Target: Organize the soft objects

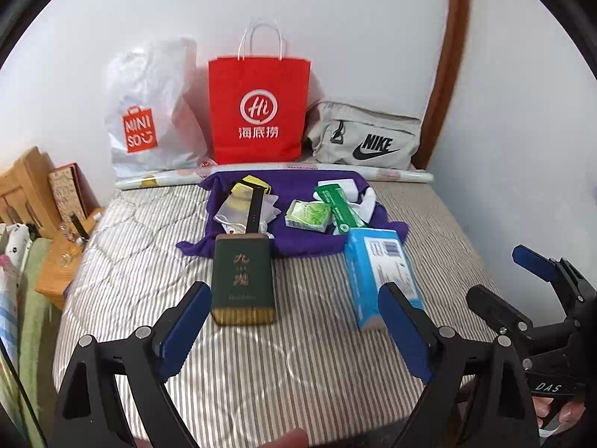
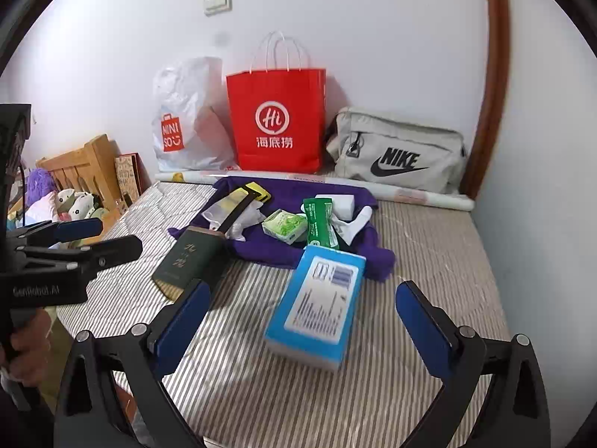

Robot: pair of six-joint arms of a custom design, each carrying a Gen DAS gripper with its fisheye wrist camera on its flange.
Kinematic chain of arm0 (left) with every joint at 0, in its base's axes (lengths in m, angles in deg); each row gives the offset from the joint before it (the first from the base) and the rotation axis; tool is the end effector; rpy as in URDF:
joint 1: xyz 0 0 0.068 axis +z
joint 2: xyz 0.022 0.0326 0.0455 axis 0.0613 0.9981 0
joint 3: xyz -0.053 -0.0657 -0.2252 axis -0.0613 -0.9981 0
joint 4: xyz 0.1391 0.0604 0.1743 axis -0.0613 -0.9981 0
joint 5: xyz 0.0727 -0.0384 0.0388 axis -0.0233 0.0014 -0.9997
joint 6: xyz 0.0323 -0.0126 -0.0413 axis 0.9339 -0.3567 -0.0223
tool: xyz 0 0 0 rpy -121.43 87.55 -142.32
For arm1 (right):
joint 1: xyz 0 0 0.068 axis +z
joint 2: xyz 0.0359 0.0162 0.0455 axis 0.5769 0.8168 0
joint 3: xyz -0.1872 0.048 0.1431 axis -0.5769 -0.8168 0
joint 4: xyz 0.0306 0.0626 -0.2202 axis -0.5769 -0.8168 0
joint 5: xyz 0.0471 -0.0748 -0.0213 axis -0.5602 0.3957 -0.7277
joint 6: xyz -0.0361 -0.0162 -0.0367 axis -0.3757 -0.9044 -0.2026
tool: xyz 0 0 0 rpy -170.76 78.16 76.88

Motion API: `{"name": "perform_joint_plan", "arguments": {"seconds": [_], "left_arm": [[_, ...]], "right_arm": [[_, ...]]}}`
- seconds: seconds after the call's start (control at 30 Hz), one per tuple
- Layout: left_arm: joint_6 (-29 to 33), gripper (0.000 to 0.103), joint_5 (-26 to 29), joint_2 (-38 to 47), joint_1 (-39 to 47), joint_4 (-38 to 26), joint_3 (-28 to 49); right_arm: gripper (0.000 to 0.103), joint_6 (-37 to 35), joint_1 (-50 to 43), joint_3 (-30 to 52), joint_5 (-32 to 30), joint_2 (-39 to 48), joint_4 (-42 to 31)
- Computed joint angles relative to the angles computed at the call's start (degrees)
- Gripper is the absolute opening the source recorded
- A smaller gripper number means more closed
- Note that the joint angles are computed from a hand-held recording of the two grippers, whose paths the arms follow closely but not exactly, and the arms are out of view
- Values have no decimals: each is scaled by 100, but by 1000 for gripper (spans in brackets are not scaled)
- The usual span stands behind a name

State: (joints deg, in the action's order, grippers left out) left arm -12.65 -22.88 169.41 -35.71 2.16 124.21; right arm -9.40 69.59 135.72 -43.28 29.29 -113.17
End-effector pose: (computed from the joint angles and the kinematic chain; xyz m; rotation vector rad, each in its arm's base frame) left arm 0.2530 -0.2020 0.2943 0.4634 2.3219 -0.3474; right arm 0.1868 0.1064 0.2978 0.1459 2.2969 -0.0617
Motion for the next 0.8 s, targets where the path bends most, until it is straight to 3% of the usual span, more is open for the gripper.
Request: {"name": "perform_joint_plan", "arguments": {"seconds": [0.13, 0.23, 0.53, 0.8], "left_arm": [[-248, 97, -250, -986, -324, 107, -905], [-476, 98, -566, -1453, -611, 37, -1262], [-879, 98, -1182, -2046, -1188, -326, -1465], [-1001, 98, -1379, -2132, -1517, -507, -1379]], "right_arm": [[103, 1040, 998, 156, 814, -153, -987], [103, 1699, 1495, 173, 985, -349, -1494], [103, 3284, 2764, 654, 1695, -388, -2964], [103, 3973, 3322, 880, 1907, -342, -3506]]}}
